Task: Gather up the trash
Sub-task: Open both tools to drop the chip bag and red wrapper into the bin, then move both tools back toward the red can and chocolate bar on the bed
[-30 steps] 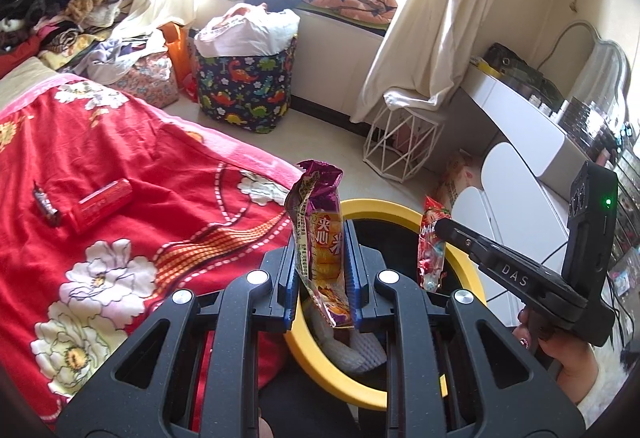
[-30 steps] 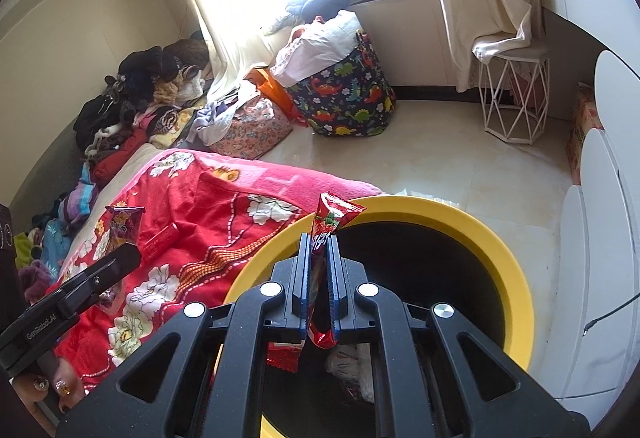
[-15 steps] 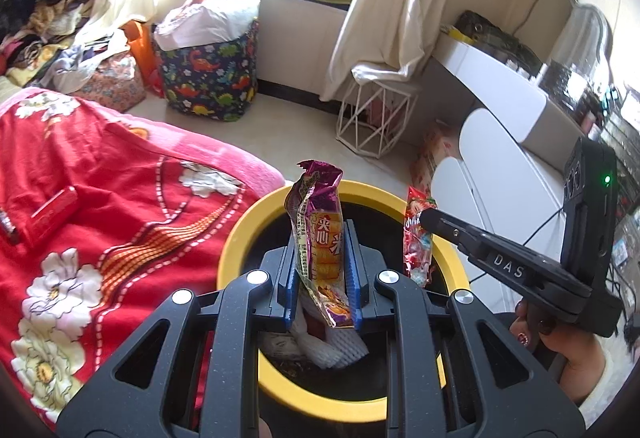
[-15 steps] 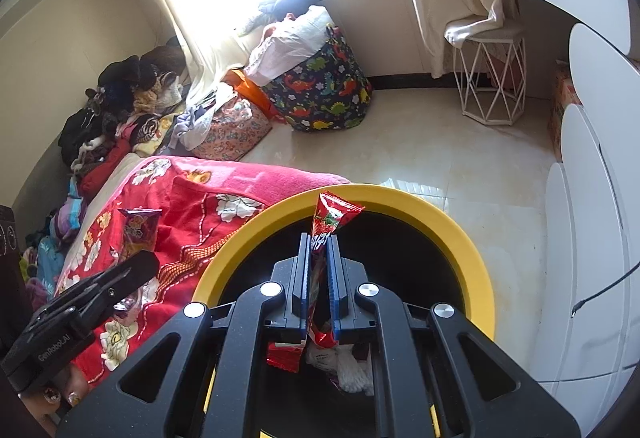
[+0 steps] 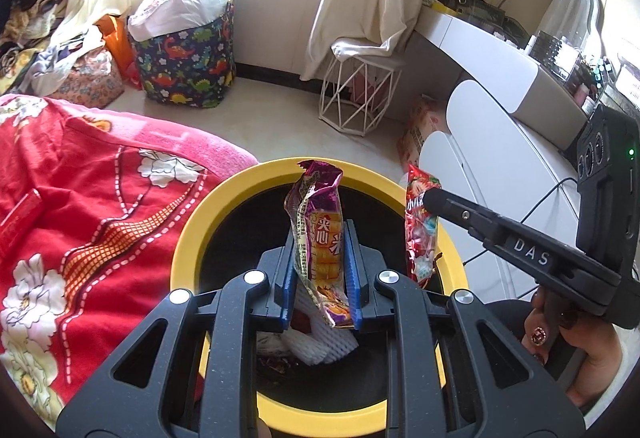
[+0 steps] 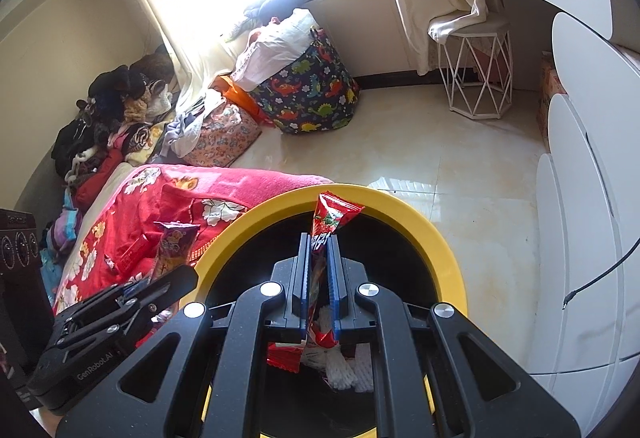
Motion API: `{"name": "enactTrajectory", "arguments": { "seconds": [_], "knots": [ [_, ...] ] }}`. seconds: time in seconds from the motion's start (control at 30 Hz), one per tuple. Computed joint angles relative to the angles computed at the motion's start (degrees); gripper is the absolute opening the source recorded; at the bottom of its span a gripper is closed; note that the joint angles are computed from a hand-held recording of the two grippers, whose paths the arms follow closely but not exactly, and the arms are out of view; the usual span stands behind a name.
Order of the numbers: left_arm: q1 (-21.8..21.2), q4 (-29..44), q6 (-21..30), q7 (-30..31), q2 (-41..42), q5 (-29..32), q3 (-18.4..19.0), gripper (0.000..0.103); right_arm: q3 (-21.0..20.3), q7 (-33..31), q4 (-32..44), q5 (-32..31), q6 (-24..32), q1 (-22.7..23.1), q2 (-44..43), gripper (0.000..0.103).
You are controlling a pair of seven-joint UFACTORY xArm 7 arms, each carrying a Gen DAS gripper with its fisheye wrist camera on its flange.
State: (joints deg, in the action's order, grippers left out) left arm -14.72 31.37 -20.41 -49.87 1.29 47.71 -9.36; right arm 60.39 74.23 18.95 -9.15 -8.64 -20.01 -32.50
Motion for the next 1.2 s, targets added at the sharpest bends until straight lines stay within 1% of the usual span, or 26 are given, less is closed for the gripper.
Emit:
{"name": "enactTrajectory", "arguments": {
  "seconds": [0.07, 0.13, 0.17, 0.2, 0.27, 0.3, 0.33, 0.37, 0.4, 0.43, 0.47, 0.5, 0.53, 0.57, 0.6, 0.63, 0.67, 0.73, 0.87, 1.03, 1.2],
  "knots": [
    [0.36, 0.41, -0.38, -0.97, 0.6, 1.56, -0.01, 0.014, -0.05, 0.06, -0.1, 0.02, 0.12, 0.07, -0.08, 0.009],
    [0.24, 0.12, -0.41, 0.46, 0.71, 0.15, -0.26, 0.014, 0.02, 0.25, -0.05, 0.0, 0.44, 0.05, -0.19, 0.011],
    [0.2, -0.07, -0.42, 1.04, 0.71, -0.59, -0.35, 0.018, -0.02, 0.32, -0.17, -0.08, 0.28, -0.03, -0.14, 0.014],
    [0.36, -0.05, -0.49, 0.71, 0.85, -0.39, -0.42, 0.026, 0.03, 0.47, -0.22, -0.05, 0.31, -0.09, -0.18, 0.016],
    [0.89, 0.3, -0.39, -0.9, 1.07, 1.3, -0.63, 0.036, -0.05, 0.64, -0.38, -0.12, 0.23, -0.16, -0.25, 0.021],
    [0.95, 0.31, -0.21, -0.78, 1.0, 1.38, -0.72, 0.04, -0.09, 0.68, -0.41, -0.13, 0.3, -0.19, -0.34, 0.022],
    [0.78, 0.09, -0.06, 0.17, 0.77, 0.53, -0.78, 0.042, -0.19, 0.75, -0.38, -0.14, 0.57, -0.07, -0.49, 0.025],
    [0.57, -0.17, 0.09, 1.14, 0.51, -0.46, -0.8, 0.046, -0.23, 0.88, -0.41, -0.17, 0.69, 0.01, -0.61, 0.028],
    [0.58, -0.25, 0.02, 1.05, 0.44, -0.32, -0.73, 0.051, -0.29, 1.02, -0.47, -0.21, 0.7, 0.08, -0.74, 0.029],
    [0.82, -0.05, -0.09, -0.06, 0.47, 0.93, -0.64, 0.054, -0.29, 1.17, -0.49, -0.25, 0.85, 0.09, -0.93, 0.033],
    [0.86, -0.06, -0.09, -0.4, 0.39, 1.22, -0.57, 0.06, -0.21, 1.42, -0.5, -0.25, 1.17, 0.1, -1.3, 0.038],
    [0.8, -0.28, -0.05, -0.12, 0.19, 0.86, -0.46, 0.07, -0.1, 1.74, -0.53, -0.3, 1.31, 0.1, -1.68, 0.039],
    [0.78, -0.39, -0.01, -0.2, 0.1, 0.84, -0.33, 0.075, -0.05, 2.05, -0.6, -0.38, 1.36, 0.11, -2.06, 0.042],
    [0.89, -0.32, 0.05, -1.1, 0.01, 1.65, -0.18, 0.083, 0.03, 2.33, -0.65, -0.49, 1.44, 0.05, -2.34, 0.046],
    [1.04, -0.31, 0.01, -2.01, -0.09, 2.43, 0.01, 0.089, 0.1, 2.64, -0.68, -0.59, 1.68, 0.05, -2.79, 0.047],
    [1.07, -0.52, -0.03, -2.16, -0.31, 2.34, 0.22, 0.092, 0.11, 2.86, -0.74, -0.78, 1.66, 0.01, -3.06, 0.051],
    [0.85, -0.96, 0.11, -1.23, -0.68, 0.89, 0.32, 0.092, 0.2, 3.15, -0.78, -0.91, 1.74, 0.0, -3.37, 0.056],
    [0.37, -1.83, 0.65, 0.33, -1.5, -1.67, 0.68, 0.092, 0.43, 3.86, -0.7, -1.15, 2.29, -0.06, -4.31, 0.063],
    [-0.27, -3.12, 0.53, 0.64, -3.05, -3.08, 2.29, 0.092, 0.87, 4.85, -0.36, -2.13, 2.86, -0.32, -5.42, 0.068],
    [-1.04, -6.07, 0.18, 4.79, -5.81, -8.31, 4.5, 0.092, 2.14, 5.54, 1.09, -3.59, 3.77, -1.29, -5.75, 0.069],
    [-1.77, -8.16, -0.36, 6.1, -7.91, -10.58, 7.74, 0.092, 5.56, 6.33, 3.82, -4.73, 3.54, -4.13, -5.63, 0.072]
  ]
}}
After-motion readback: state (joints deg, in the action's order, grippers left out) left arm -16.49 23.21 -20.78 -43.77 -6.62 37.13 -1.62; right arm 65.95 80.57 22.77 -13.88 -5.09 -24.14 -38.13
